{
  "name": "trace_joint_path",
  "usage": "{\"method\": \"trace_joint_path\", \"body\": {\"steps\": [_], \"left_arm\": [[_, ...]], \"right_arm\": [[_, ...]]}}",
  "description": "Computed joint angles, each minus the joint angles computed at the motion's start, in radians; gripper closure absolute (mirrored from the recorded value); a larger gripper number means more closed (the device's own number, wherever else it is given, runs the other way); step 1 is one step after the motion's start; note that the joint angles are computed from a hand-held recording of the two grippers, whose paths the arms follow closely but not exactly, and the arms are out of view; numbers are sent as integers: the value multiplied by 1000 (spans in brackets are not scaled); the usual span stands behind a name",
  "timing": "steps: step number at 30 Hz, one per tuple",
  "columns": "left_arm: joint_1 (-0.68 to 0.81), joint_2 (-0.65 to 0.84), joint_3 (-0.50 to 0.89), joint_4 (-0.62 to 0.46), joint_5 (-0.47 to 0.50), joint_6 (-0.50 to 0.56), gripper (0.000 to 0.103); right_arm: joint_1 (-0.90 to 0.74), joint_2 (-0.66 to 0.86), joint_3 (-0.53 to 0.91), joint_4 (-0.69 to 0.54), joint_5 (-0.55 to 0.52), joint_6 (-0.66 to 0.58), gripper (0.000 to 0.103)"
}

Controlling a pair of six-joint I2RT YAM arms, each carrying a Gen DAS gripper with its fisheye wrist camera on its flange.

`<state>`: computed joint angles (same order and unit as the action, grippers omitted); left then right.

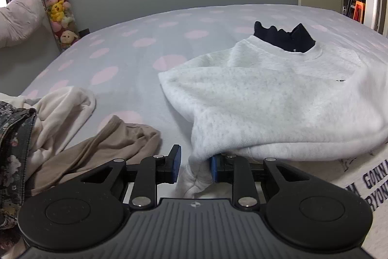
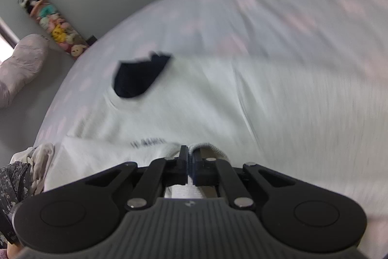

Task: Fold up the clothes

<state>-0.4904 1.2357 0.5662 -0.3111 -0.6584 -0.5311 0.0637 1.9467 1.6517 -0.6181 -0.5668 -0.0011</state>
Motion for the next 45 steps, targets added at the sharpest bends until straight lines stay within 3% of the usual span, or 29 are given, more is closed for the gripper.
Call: {"method": "trace_joint_path", "body": {"steps": [6, 10, 14, 18, 21, 23, 25, 29, 34, 38, 42, 45], "left_arm": [[8, -11, 4, -62, 1, -29, 80], [27, -15, 11, -83, 42, -24, 79], [54, -31, 0, -84, 87, -4, 73], [167, -123, -21, -99, 276, 7, 70], [301, -201, -25, -160, 503, 33, 66], [381, -269, -35, -199, 634, 66, 56], [435, -348, -51, -220, 714, 89, 52], [447, -420, -68, -180, 719, 87, 50], [354, -338, -45, -172, 612, 126, 50], [384, -318, -72, -137, 640, 126, 50], [417, -294, -79, -134, 657, 153, 50], [455, -254, -63, -155, 675, 153, 51]], "right_arm": [[29, -109, 34, 125, 29, 14, 100], [50, -58, 48, 96, 132, -73, 100], [50, 34, 40, 85, 203, -70, 100], [50, 92, 35, 71, 232, -56, 98], [42, 68, -2, 79, 228, -52, 90], [34, 26, -48, 100, 233, -61, 73], [25, -27, -100, 127, 238, -73, 69], [26, -92, -140, 125, 219, -92, 69], [100, -125, -125, 59, 185, -128, 69], [211, -110, -74, 3, 164, -162, 70], [347, -4, 92, -86, 172, -184, 70], [444, 150, 341, -229, 213, -247, 70]]}}
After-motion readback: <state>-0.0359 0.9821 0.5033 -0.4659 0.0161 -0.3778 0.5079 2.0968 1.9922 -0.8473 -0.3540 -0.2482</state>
